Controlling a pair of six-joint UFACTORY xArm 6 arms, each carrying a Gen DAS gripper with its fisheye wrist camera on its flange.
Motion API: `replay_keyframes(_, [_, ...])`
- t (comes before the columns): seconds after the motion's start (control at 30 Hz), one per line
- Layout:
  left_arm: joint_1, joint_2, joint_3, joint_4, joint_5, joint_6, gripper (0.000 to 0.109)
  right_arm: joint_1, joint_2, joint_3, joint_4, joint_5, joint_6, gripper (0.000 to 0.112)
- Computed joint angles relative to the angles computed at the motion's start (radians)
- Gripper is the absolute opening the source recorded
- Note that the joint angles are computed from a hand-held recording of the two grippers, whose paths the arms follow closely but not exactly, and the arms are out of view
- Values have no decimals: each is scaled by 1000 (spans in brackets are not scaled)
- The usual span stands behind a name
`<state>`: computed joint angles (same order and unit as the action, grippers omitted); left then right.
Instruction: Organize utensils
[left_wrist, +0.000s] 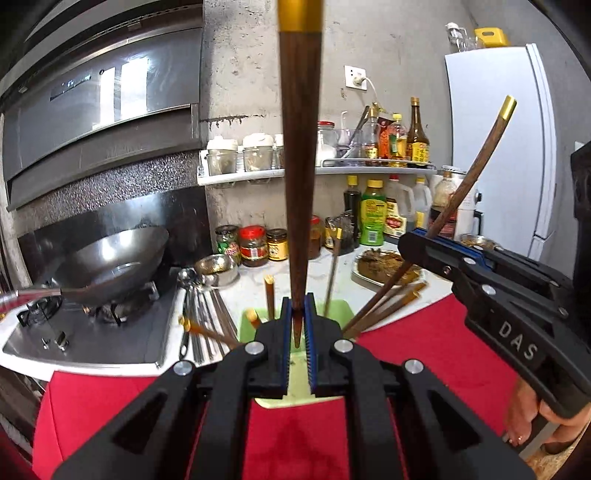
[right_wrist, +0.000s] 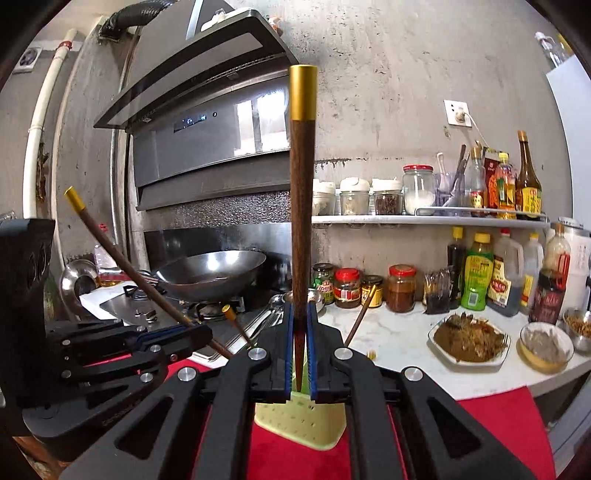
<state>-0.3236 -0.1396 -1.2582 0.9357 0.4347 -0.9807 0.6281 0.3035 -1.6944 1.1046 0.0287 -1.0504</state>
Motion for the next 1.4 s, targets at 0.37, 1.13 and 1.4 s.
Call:
replay_keyframes(0.37, [20, 124, -84, -127, 48, 182, 7, -60, 107, -78, -471, 76, 434, 7])
replay_keyframes(1.13, [-114, -225, 194, 34, 242, -67, 48, -53, -320, 463, -577, -67, 531, 49])
replay_keyframes(1.4, [-335, -451, 360, 41, 538, -213, 69, -84, -592, 791, -1012, -63, 953, 62])
